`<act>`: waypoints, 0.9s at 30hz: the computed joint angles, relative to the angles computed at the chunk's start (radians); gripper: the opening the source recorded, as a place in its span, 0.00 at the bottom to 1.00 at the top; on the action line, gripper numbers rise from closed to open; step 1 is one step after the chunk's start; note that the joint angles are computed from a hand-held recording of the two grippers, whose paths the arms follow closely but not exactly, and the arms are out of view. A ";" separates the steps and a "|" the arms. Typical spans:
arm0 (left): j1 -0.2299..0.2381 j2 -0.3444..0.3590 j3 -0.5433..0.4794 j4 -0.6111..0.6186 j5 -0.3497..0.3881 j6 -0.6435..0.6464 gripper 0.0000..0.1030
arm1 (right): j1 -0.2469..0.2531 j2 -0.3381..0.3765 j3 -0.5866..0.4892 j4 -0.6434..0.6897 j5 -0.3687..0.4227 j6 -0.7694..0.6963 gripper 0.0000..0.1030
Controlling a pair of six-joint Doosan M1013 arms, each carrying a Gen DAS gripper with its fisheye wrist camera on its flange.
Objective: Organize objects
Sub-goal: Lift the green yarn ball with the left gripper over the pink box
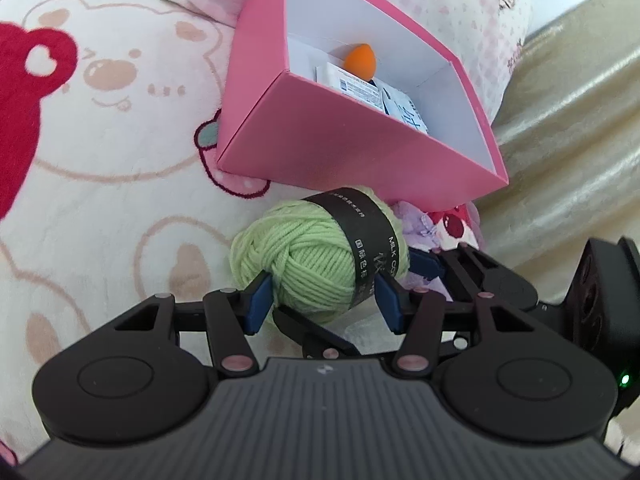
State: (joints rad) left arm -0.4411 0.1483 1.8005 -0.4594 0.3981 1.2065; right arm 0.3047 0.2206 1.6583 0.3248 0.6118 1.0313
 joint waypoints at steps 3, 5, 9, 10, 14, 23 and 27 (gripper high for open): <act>-0.008 -0.001 -0.007 0.040 0.014 -0.028 0.52 | -0.007 -0.010 0.005 0.017 0.014 -0.002 0.95; -0.007 -0.005 -0.006 0.025 0.016 -0.023 0.52 | -0.012 -0.017 0.008 0.028 0.024 -0.005 0.95; -0.008 -0.018 -0.006 0.050 0.018 -0.041 0.52 | -0.013 -0.025 0.007 0.035 0.047 -0.004 0.96; -0.011 -0.021 -0.009 0.080 0.025 -0.059 0.52 | -0.014 -0.029 0.008 0.046 0.053 -0.014 0.96; -0.014 -0.036 -0.015 0.113 0.056 -0.059 0.52 | -0.012 -0.045 0.011 0.062 0.071 -0.024 0.96; -0.062 -0.063 -0.012 0.229 0.100 -0.254 0.57 | -0.031 -0.062 0.001 0.134 0.163 -0.043 0.96; -0.068 -0.072 -0.012 0.196 0.104 -0.241 0.57 | -0.036 -0.074 0.008 0.126 0.157 -0.031 0.96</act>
